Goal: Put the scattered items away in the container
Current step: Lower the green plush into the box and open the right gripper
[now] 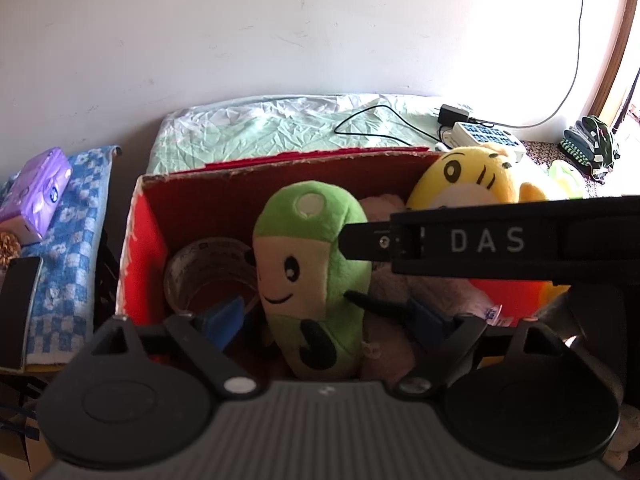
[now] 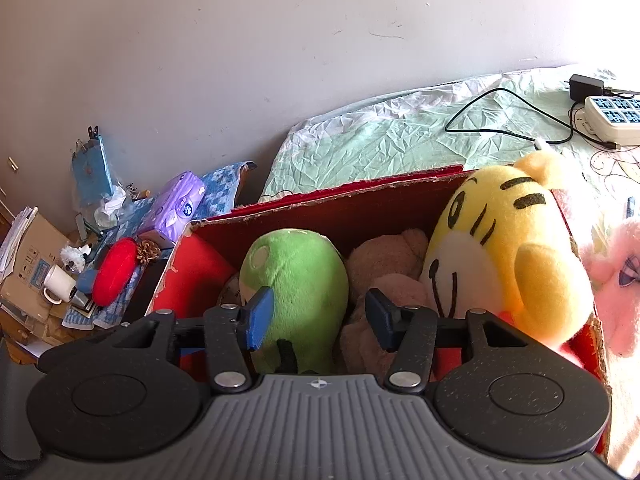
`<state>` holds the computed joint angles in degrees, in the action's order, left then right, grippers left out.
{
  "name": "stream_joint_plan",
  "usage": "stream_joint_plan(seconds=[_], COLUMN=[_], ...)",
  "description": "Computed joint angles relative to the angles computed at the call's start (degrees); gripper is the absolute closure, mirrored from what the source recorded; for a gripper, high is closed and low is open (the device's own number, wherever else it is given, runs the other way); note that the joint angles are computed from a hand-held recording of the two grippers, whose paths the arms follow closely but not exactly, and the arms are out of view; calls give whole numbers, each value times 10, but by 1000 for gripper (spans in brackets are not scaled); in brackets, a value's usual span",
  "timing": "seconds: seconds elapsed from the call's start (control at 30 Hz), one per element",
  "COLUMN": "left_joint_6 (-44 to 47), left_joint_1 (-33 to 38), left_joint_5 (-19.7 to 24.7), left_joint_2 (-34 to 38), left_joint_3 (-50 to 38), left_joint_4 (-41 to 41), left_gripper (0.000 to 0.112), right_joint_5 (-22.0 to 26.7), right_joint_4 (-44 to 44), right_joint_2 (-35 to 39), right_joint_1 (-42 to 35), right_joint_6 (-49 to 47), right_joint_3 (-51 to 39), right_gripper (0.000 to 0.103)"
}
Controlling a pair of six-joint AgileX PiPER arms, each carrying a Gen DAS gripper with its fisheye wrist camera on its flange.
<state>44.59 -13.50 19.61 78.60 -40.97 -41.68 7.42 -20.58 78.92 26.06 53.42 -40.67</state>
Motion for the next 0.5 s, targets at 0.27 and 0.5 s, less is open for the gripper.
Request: stream_joint_plan(seconds=[0.27,0.5], left_joint_6=[-52,-179], left_joint_1=[-4,-23], left_joint_5=[1,-2], left_joint_2=[-9,-14], left_joint_3=[0,-6], left_joint_4=[43,155], left_gripper=[23,21], right_joint_5=[-5,0], right_joint_4=[37,-21], right_joint_2=[-15,-27], right_joint_1=[2,13], right_joint_6=[-41,18], right_joint_3=[9,13], right_gripper=[48,48])
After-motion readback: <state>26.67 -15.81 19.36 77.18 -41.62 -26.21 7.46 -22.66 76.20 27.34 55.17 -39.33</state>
